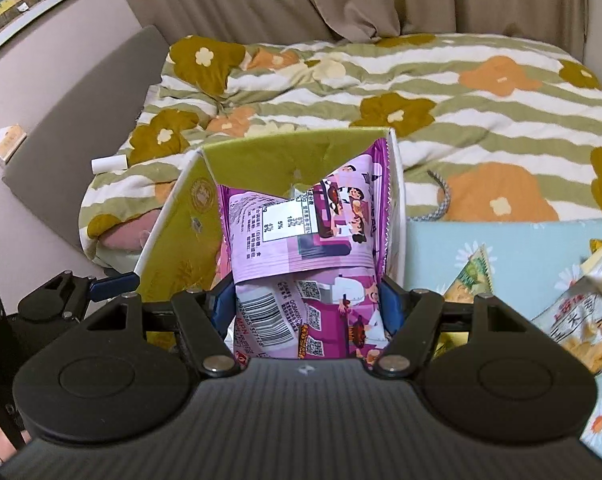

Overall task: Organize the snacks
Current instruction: 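Carry both bags into the yellow box and open both tools, then move both tools from the box back to the remaining snack bags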

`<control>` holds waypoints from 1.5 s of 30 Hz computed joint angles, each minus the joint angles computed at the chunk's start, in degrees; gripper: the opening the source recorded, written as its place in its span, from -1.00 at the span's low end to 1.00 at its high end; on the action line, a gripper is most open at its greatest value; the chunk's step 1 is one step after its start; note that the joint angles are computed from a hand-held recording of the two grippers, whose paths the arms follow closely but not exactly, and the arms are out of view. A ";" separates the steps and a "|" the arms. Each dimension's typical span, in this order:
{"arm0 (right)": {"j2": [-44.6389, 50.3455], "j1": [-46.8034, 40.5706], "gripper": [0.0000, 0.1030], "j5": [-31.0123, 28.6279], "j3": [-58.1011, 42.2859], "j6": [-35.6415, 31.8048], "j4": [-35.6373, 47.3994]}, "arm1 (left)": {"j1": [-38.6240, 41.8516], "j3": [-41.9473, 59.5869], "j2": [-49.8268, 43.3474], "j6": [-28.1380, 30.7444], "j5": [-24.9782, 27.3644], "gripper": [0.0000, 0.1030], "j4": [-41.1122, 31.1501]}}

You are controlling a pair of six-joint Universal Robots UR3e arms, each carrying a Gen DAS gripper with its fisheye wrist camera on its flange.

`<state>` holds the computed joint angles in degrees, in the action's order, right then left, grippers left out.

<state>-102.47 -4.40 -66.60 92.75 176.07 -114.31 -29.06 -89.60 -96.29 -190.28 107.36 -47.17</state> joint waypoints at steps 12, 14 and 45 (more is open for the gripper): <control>6.67 2.52 0.66 4.10 -6.38 -1.43 2.93 | -1.74 -0.27 5.67 -8.73 5.69 1.00 -5.24; 7.41 3.13 0.70 3.99 -6.50 -1.31 3.00 | -1.94 -0.02 5.89 -9.65 6.72 1.00 -5.95; -18.41 -14.01 1.00 5.01 5.22 -4.25 8.57 | -6.20 1.31 7.08 -5.55 5.47 1.00 -0.48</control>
